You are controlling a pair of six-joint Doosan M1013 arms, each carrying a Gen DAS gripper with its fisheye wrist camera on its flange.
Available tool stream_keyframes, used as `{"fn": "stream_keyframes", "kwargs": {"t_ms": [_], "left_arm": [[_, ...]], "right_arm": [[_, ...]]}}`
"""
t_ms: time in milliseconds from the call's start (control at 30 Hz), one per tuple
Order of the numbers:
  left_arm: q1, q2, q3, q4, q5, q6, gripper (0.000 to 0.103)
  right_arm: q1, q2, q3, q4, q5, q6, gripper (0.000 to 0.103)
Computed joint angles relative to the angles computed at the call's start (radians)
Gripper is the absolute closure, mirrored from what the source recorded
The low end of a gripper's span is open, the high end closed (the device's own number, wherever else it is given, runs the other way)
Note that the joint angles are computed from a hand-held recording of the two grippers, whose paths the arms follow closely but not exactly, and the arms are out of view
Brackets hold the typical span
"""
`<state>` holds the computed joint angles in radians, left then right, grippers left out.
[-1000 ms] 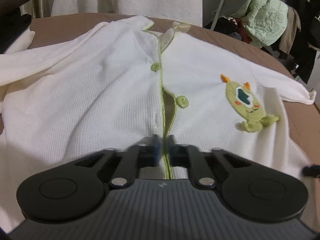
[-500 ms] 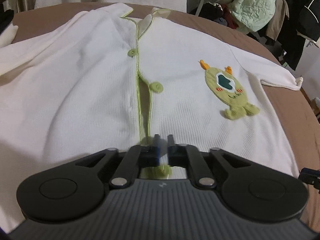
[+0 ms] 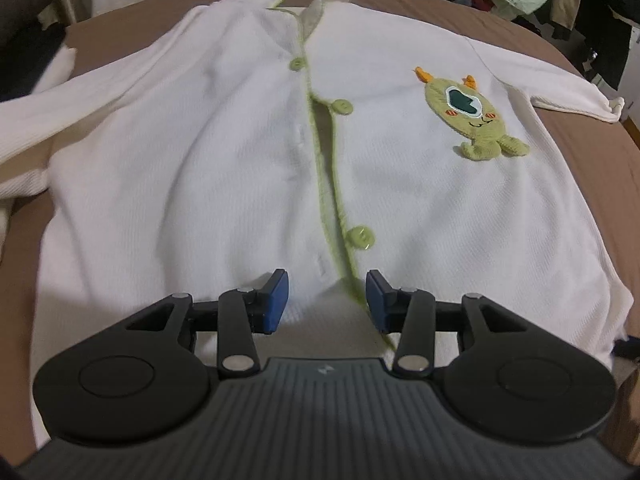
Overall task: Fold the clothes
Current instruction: 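Pinch the sleepsuit hem with the right gripper, tug it straight, release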
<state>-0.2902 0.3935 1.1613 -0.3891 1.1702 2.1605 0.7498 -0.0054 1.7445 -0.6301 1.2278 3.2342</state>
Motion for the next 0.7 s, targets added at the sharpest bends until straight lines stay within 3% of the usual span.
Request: {"fn": "stream_keyframes", "kwargs": {"t_ms": [133, 300, 433, 500, 533, 567, 600, 633, 700], "left_arm": [[0.029, -0.024, 0.027, -0.019, 0.012, 0.018, 0.057], [0.034, -0.005, 0.009, -0.023, 0.049, 0.003, 0.05], [0.022, 0.01, 0.007, -0.024, 0.082, 0.065, 0.021], [0.0, 0.009, 0.025, 0.005, 0.048, 0.094, 0.018], [-0.007, 0.002, 0.039, 0.012, 0.022, 0.113, 0.021], [-0.007, -0.008, 0.051, 0.003, -0.002, 0.139, 0.046], [0.002, -0.008, 0.048, -0.04, 0.01, 0.164, 0.065], [0.011, -0.005, 0.036, -0.066, 0.03, 0.157, 0.092], [0.029, 0.003, 0.012, -0.117, 0.069, 0.14, 0.096]], "right_arm": [[0.026, 0.007, -0.074, 0.081, 0.13, -0.043, 0.101], [0.048, 0.026, -0.064, 0.117, 0.149, -0.052, 0.101], [0.032, 0.049, -0.083, 0.139, 0.183, -0.111, 0.099], [0.031, 0.042, -0.085, 0.145, 0.182, -0.132, 0.099], [0.032, 0.038, -0.083, 0.149, 0.177, -0.129, 0.099], [0.028, 0.035, -0.079, 0.153, 0.17, -0.121, 0.099], [0.029, 0.037, -0.076, 0.151, 0.165, -0.11, 0.099], [0.031, 0.041, -0.073, 0.147, 0.162, -0.096, 0.098], [0.045, 0.046, -0.067, 0.123, 0.164, -0.08, 0.098]]}}
